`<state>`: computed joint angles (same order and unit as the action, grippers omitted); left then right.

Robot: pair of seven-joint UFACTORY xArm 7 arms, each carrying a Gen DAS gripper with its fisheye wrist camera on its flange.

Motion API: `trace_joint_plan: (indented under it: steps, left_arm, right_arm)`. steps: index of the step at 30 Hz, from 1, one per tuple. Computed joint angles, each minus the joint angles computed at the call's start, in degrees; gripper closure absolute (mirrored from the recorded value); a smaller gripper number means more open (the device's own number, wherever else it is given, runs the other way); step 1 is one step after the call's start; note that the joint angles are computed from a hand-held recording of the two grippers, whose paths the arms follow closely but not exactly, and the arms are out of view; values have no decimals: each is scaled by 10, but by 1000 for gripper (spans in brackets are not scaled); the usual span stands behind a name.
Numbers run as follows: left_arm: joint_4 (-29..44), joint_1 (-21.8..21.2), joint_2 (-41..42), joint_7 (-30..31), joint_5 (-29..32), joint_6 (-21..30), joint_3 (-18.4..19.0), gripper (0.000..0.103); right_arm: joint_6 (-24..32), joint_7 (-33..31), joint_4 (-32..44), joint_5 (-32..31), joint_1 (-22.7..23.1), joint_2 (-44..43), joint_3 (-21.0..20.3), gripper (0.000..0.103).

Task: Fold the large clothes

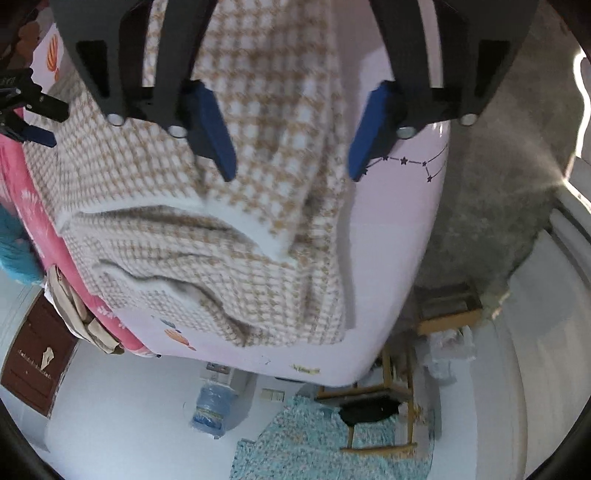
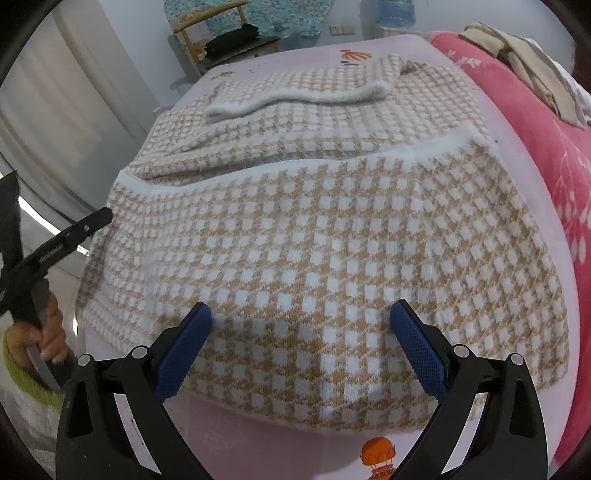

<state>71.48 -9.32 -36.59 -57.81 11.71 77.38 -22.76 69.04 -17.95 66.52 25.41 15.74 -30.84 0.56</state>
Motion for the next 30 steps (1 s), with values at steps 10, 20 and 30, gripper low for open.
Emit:
trace_joint_plan:
  steps: [10,20,30]
  left_arm:
    - [-64,-29,-39,35,-63,-105,56,66]
    - [-80,-31,-18,79,-122,-133,92,66]
    - [-10,-20,20,95,-96,-26,53,66]
  right_arm:
    - [-1,2,1,-1,2,3,1,9]
    - [-2,3,3,-1,1,6,2,9]
    - [2,-7,0,7,3,4,-6,9]
